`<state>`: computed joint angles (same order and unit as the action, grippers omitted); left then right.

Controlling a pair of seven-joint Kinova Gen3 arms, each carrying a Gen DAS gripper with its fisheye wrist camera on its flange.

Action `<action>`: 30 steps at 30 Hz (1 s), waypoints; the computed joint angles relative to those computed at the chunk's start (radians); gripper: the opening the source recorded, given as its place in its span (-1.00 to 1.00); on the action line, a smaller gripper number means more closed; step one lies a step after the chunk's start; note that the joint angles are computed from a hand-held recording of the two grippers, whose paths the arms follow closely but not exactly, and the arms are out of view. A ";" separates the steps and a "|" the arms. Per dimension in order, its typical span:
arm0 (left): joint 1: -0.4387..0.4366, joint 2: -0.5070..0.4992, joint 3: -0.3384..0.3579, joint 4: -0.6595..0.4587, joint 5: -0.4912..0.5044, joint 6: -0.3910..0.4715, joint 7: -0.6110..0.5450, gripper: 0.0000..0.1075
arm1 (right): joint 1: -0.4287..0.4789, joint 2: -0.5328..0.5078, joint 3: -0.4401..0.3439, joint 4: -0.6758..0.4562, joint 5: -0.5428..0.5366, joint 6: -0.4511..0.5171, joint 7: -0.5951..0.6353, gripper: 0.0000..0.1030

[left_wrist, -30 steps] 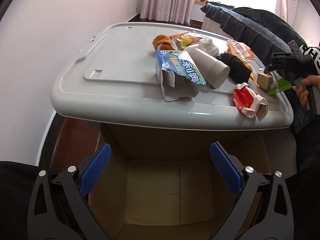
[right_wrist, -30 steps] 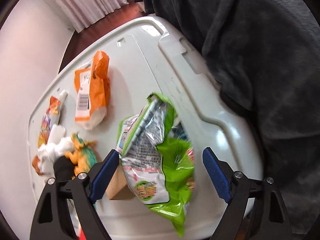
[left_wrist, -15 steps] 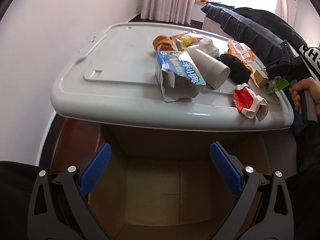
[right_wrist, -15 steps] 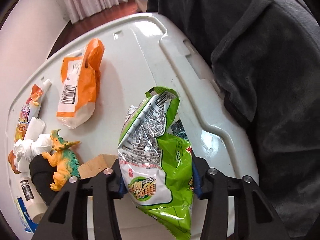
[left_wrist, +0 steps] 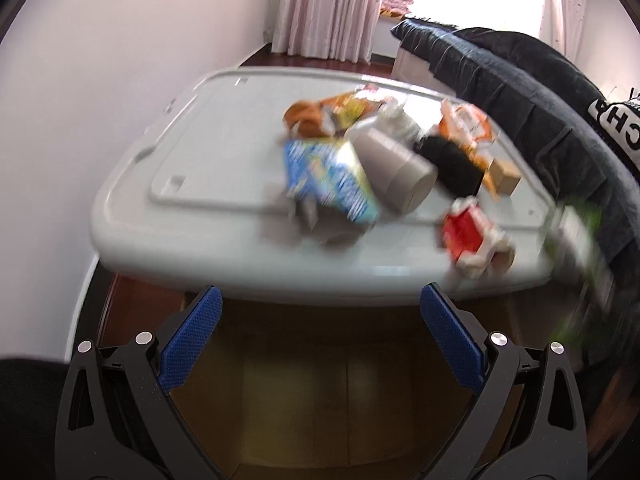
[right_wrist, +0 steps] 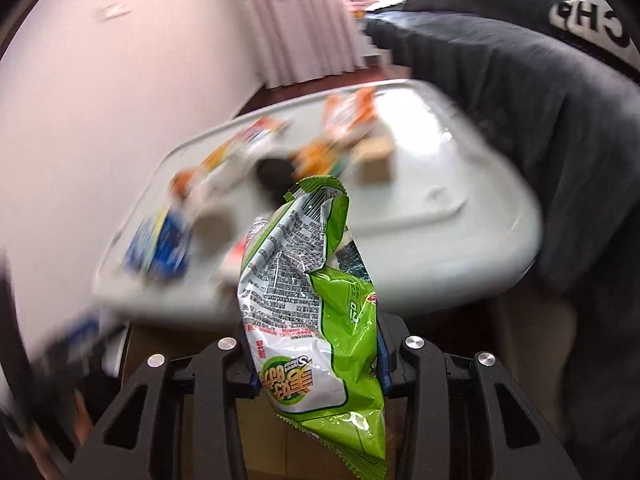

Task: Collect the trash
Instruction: 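Grasp the blue-yellow snack box with the left gripper while the right gripper holds the chip bag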

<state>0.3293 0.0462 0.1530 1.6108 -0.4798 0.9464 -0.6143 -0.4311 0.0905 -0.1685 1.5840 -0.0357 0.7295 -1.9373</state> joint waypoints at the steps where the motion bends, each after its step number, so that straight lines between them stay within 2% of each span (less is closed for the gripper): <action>1: 0.004 0.021 0.003 -0.030 -0.019 0.019 0.004 0.80 | -0.010 -0.011 -0.007 0.026 0.011 -0.021 -0.002 -0.23; 5: 0.024 0.117 -0.022 -0.145 -0.064 0.075 -0.015 0.81 | -0.013 -0.039 -0.020 0.055 0.039 -0.078 0.002 -0.21; 8: 0.020 0.185 -0.058 -0.214 -0.039 0.101 -0.052 0.81 | -0.040 -0.043 -0.001 0.072 0.079 -0.115 -0.042 -0.21; 10: 0.011 0.204 -0.080 -0.228 -0.007 0.094 -0.072 0.81 | -0.007 -0.042 -0.017 0.079 0.052 -0.112 -0.043 -0.20; 16: -0.006 0.258 -0.134 -0.243 0.027 0.044 -0.079 0.79 | -0.018 -0.008 0.002 0.054 0.084 -0.082 -0.110 -0.20; 18: 0.007 0.266 -0.154 -0.233 0.002 0.017 -0.050 0.72 | -0.026 -0.004 0.003 0.053 0.111 -0.080 -0.135 -0.19; 20: -0.007 0.282 -0.145 -0.234 0.006 0.001 -0.076 0.00 | -0.030 0.000 0.003 0.051 0.123 -0.077 -0.146 -0.19; 23: 0.018 0.288 -0.166 -0.233 -0.022 -0.006 -0.079 -0.03 | -0.040 0.011 0.004 0.043 0.148 -0.067 -0.165 -0.19; 26: 0.047 0.276 -0.178 -0.232 -0.054 0.027 -0.043 -0.03 | -0.052 0.011 0.006 0.048 0.179 -0.071 -0.187 -0.19; 30: 0.071 0.209 -0.159 -0.204 -0.084 0.074 -0.015 -0.03 | -0.058 -0.007 0.003 0.068 0.208 -0.099 -0.205 -0.19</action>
<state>0.4006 0.2548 -0.0057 1.4070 -0.5635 1.0199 -0.6296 -0.4894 0.0831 -0.1657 1.6519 0.1724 0.6301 -2.1428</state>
